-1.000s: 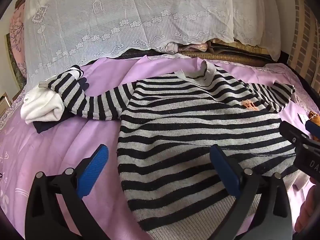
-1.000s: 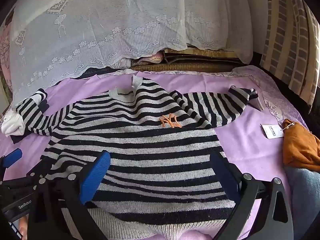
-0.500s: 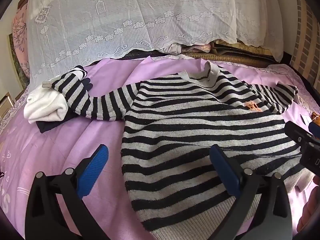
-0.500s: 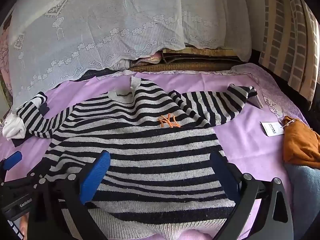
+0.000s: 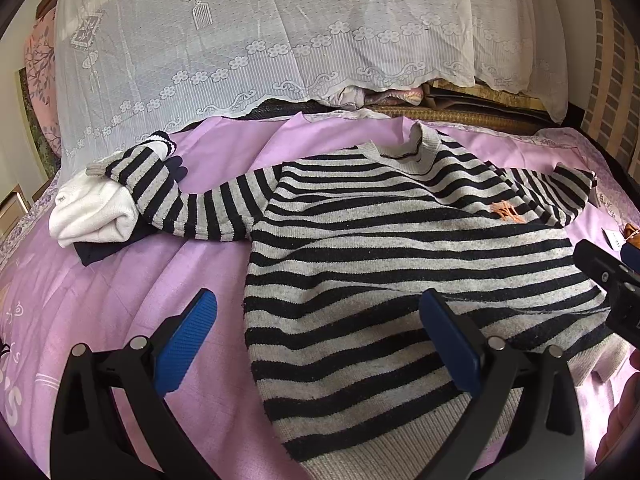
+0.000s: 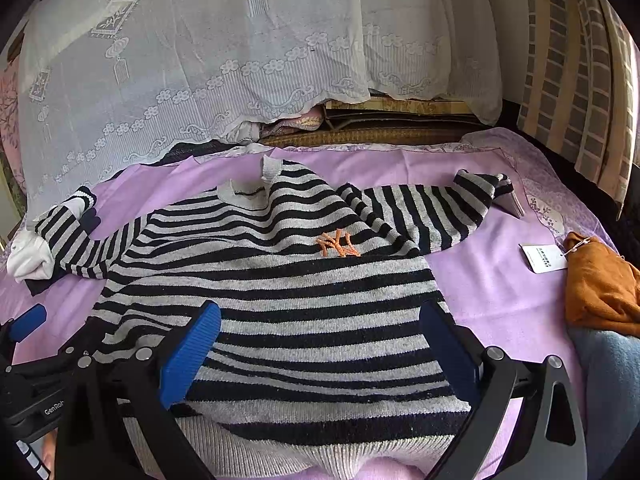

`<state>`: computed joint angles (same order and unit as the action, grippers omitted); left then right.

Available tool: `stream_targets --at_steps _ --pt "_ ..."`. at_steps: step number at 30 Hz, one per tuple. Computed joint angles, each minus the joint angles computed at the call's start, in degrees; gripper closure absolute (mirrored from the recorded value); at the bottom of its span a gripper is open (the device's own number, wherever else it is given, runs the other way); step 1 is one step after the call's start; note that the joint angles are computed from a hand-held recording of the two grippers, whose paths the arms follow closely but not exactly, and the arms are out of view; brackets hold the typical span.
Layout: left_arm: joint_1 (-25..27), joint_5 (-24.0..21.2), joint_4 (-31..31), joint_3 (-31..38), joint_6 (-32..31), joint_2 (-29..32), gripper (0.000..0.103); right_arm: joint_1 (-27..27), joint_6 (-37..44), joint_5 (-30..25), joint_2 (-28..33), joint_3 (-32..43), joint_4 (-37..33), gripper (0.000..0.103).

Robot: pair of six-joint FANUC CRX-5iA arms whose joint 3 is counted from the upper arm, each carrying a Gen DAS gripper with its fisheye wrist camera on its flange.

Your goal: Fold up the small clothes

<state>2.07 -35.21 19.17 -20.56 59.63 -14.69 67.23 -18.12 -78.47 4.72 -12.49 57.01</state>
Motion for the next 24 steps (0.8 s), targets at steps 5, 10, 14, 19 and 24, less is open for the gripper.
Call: stream_targets --at_steps 5,10,14,19,24 --pt "0.2 0.0 0.3 -0.2 -0.4 0.0 0.004 0.1 -0.1 0.0 -0.1 -0.1 0.1 0.003" --pt "0.2 -0.1 0.3 -0.1 -0.4 0.0 0.004 0.1 -0.3 0.1 -0.1 -0.3 0.2 0.003" --pt "0.2 0.0 0.2 -0.2 -0.3 0.0 0.004 0.1 -0.2 -0.1 -0.2 -0.2 0.2 0.003" --pt "0.2 0.0 0.2 -0.2 -0.4 0.0 0.004 0.2 -0.1 -0.4 -0.1 0.2 0.2 0.003" --pt "0.2 -0.1 0.2 -0.1 -0.3 0.1 0.004 0.2 -0.1 -0.4 -0.2 0.1 0.2 0.003"
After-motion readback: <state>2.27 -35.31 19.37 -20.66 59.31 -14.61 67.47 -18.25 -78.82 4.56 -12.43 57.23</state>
